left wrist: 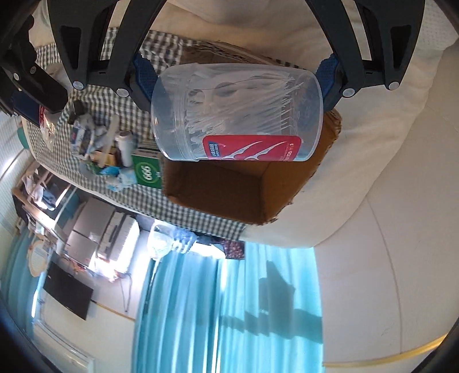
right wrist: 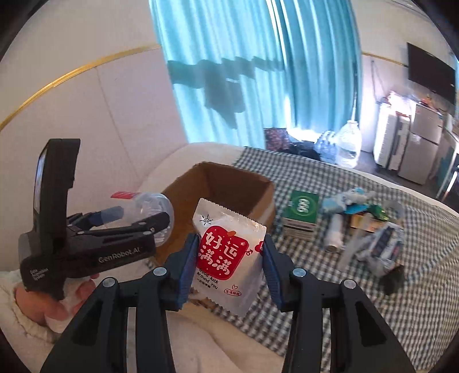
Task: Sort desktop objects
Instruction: 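Carry both items to the cardboard box and release them inside, then move both tools back over the cluttered cloth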
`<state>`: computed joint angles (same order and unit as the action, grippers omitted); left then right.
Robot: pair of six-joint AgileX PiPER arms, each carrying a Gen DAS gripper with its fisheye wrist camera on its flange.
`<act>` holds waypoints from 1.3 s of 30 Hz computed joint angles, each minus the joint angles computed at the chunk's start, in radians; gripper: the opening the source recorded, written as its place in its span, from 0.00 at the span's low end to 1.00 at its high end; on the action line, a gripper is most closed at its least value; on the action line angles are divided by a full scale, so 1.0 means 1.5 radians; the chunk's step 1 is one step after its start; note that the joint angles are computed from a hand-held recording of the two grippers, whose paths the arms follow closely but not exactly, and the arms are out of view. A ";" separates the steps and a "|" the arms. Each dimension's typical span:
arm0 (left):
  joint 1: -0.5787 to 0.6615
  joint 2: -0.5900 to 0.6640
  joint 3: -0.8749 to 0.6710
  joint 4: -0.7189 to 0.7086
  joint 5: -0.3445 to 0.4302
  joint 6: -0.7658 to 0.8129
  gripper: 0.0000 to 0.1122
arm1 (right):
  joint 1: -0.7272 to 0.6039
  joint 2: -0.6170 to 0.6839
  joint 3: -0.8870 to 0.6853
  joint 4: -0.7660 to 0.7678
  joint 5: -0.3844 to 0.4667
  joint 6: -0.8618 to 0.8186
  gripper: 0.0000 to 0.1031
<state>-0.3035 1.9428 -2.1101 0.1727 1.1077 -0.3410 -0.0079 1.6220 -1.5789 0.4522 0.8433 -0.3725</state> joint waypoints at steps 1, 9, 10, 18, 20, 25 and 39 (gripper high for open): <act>0.009 0.005 -0.001 -0.002 -0.001 0.003 0.80 | 0.009 0.018 -0.018 0.002 0.006 0.003 0.42; 0.067 0.069 -0.010 -0.025 -0.001 0.036 0.80 | 0.055 0.182 -0.174 0.001 0.048 0.049 0.42; 0.070 0.078 -0.016 -0.025 0.000 0.038 0.80 | 0.058 0.203 -0.197 0.000 0.056 0.057 0.42; 0.096 0.106 -0.020 -0.070 -0.038 0.077 0.82 | 0.067 0.346 -0.384 0.000 0.115 0.110 0.69; 0.089 0.100 -0.011 -0.046 -0.046 0.071 0.92 | 0.063 0.341 -0.368 0.014 0.082 0.116 0.72; 0.083 0.105 -0.029 -0.036 -0.032 0.067 0.92 | 0.053 0.326 -0.356 0.036 0.061 0.113 0.72; -0.025 -0.003 0.058 -0.001 -0.041 0.033 0.92 | -0.097 0.032 0.062 0.022 -0.088 -0.028 0.72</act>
